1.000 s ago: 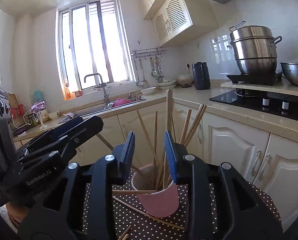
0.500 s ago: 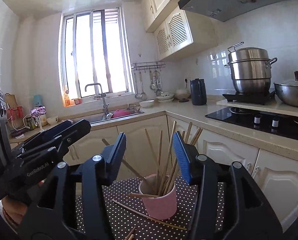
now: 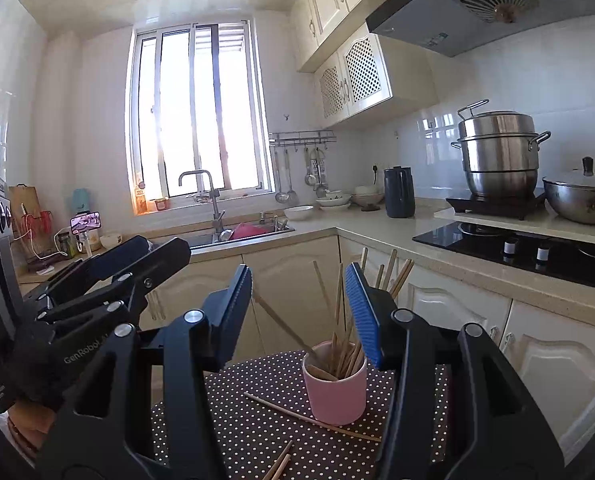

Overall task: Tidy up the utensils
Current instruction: 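Move both open tools back down over the last chopsticks on the cloth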

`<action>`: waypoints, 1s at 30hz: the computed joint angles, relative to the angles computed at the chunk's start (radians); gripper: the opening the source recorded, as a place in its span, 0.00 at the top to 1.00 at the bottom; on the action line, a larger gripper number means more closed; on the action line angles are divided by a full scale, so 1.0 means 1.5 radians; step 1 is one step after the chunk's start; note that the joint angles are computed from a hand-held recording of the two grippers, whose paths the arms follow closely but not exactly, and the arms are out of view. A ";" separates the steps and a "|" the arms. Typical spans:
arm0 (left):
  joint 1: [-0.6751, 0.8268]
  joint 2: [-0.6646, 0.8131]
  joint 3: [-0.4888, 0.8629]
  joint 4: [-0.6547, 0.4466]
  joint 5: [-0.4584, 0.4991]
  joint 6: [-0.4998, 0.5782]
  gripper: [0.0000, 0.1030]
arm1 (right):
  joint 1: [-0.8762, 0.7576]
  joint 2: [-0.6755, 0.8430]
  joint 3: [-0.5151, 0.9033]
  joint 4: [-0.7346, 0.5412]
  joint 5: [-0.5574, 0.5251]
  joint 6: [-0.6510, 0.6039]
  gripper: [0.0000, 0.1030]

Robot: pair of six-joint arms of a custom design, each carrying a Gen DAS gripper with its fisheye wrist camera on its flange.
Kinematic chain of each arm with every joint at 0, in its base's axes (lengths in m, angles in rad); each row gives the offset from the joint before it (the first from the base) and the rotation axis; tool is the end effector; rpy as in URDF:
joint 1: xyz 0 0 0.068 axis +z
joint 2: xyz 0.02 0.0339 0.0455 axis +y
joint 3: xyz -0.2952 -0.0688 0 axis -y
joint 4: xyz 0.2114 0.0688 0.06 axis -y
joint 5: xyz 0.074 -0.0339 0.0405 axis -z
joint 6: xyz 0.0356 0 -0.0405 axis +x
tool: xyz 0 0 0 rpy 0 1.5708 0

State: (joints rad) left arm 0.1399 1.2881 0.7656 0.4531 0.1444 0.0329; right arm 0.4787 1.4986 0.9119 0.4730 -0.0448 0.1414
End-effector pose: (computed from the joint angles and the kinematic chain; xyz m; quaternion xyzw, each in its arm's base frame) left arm 0.2579 0.0311 0.3359 0.0101 0.7309 0.0062 0.6824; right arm 0.2805 0.1474 0.3284 -0.1399 0.7329 0.2190 0.6288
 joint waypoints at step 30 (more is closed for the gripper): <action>0.032 0.017 -0.047 -0.206 0.074 0.069 0.37 | 0.049 -0.029 -0.116 -0.055 0.077 -0.002 0.52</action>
